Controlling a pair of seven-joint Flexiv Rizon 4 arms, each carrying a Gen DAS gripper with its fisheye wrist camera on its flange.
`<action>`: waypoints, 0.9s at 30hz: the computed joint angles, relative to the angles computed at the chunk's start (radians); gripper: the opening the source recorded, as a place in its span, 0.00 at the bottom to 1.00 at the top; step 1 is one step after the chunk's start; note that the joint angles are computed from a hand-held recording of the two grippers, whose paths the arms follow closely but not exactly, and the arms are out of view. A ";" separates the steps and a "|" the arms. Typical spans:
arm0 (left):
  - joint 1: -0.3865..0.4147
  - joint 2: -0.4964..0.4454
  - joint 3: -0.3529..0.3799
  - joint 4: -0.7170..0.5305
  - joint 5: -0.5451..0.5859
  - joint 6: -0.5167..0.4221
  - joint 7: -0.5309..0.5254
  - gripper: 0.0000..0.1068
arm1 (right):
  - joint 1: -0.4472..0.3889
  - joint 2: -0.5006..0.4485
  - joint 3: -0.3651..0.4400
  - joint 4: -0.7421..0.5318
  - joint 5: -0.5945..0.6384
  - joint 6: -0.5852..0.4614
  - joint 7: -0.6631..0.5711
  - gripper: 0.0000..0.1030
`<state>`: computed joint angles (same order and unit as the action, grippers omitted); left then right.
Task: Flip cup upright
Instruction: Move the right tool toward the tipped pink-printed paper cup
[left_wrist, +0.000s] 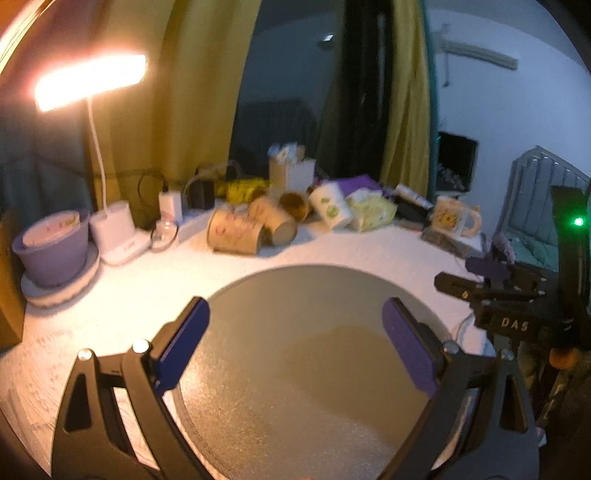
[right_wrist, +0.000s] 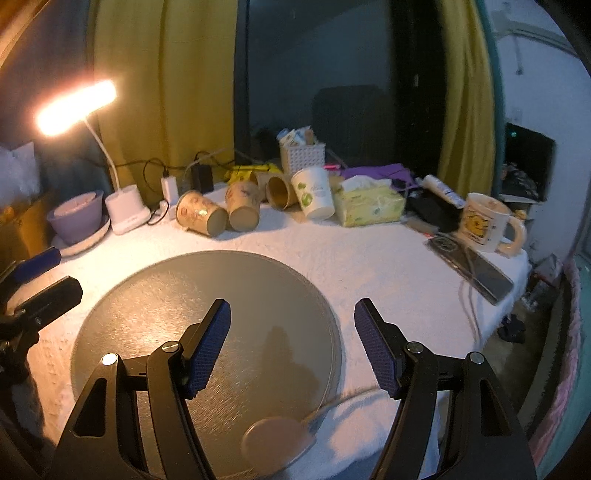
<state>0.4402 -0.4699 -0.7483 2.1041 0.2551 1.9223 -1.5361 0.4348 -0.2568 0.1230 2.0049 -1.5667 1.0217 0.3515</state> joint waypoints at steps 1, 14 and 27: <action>-0.008 -0.002 0.005 -0.019 -0.025 -0.048 -0.005 0.89 | -0.014 -0.010 -0.011 -0.009 -0.015 0.032 0.002 0.71; -0.276 -0.097 0.225 -0.307 -0.348 -0.382 0.058 0.89 | -0.108 -0.151 -0.104 -0.175 0.076 0.293 -0.168 0.71; -0.563 -0.288 0.544 -0.709 -0.509 -0.602 0.028 0.89 | -0.082 -0.268 -0.190 -0.315 0.430 0.388 -0.484 0.71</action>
